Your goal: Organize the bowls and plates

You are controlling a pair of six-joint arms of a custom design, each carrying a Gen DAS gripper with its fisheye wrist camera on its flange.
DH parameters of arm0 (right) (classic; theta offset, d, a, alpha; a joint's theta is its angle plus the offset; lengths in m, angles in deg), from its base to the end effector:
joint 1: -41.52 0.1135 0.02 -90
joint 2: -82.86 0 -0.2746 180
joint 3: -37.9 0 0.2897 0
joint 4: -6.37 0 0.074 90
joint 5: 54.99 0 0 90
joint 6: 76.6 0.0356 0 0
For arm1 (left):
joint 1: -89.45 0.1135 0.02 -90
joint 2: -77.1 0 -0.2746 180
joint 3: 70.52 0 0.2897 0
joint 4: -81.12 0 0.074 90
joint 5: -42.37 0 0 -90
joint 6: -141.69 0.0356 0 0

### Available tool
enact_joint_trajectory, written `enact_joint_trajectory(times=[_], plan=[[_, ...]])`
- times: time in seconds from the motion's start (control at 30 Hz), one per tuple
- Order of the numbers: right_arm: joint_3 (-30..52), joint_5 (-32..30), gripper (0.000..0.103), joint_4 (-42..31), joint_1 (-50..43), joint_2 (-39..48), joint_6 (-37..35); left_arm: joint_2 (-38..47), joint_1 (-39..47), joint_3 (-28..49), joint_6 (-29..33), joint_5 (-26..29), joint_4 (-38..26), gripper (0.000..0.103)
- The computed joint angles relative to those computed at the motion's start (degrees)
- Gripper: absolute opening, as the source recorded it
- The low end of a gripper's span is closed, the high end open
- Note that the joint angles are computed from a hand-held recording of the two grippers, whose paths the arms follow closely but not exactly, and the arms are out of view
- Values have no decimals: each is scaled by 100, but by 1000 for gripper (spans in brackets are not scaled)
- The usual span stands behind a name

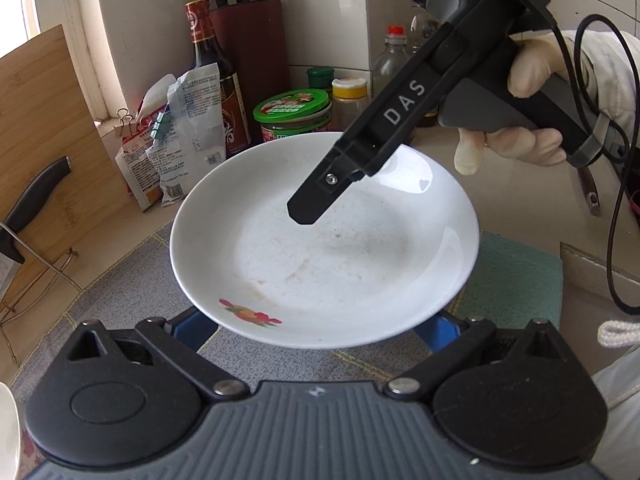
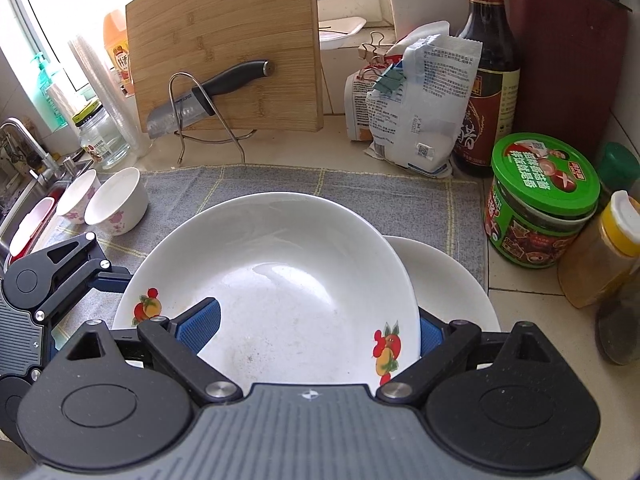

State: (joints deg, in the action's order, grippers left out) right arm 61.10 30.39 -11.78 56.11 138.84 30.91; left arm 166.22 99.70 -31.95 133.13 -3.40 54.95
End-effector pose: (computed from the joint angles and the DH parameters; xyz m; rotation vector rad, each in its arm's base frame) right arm 0.1724 0.0478 0.0993 0.0278 2.4866 0.3403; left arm 0.2236 0.0152 0.0675 1.4841 1.8790 -0.4773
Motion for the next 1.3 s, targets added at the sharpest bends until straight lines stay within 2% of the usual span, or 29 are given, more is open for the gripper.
enact_joint_trajectory(times=[0.37,1.3], plan=[[-329,-47,99,39,-330,-209,128,430,-423,132,-43,-136,219,102],[-561,-494,99,880,-1052,573,-66,911,-939,387,-313,-514,551,102]])
